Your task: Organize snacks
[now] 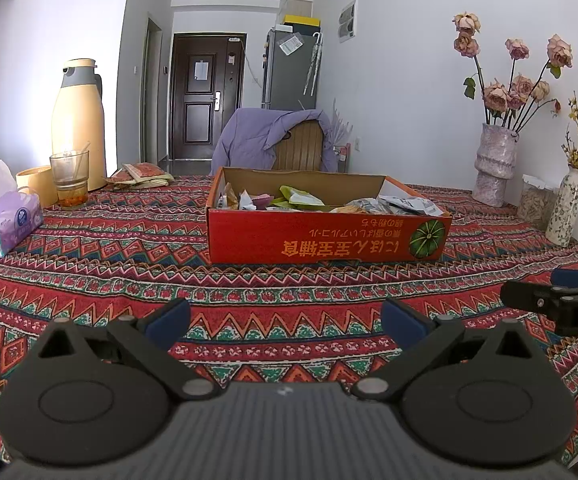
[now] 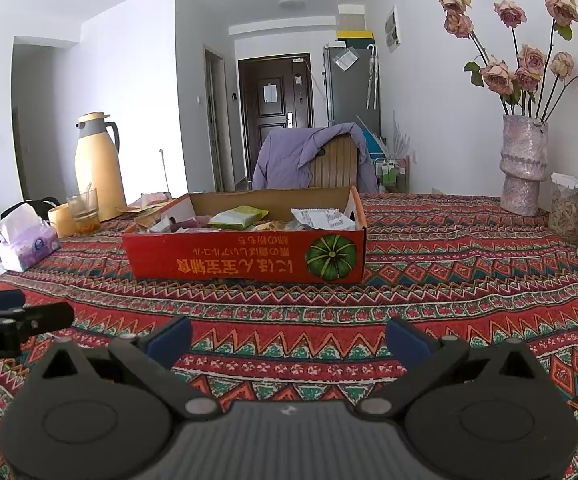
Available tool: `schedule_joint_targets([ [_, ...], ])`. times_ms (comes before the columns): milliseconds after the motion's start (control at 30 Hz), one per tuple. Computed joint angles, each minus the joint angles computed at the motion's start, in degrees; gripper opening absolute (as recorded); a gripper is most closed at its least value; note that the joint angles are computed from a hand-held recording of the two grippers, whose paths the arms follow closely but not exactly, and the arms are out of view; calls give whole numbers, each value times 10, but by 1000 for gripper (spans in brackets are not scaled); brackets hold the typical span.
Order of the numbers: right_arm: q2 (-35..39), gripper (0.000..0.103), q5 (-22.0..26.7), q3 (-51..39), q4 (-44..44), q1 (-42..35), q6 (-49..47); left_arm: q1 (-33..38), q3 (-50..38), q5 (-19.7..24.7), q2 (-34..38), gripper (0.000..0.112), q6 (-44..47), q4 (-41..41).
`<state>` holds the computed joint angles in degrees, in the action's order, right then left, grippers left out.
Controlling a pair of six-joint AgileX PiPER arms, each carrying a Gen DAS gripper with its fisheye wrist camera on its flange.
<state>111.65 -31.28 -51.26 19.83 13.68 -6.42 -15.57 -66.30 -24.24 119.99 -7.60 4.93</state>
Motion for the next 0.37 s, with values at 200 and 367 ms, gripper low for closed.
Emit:
schedule_joint_targets([
  [200, 4, 103, -1, 1, -1, 0, 1, 5, 6, -10, -2, 103, -28, 29],
  [367, 4, 103, -2, 1, -1, 1, 1, 5, -1, 2, 1, 103, -45, 45],
])
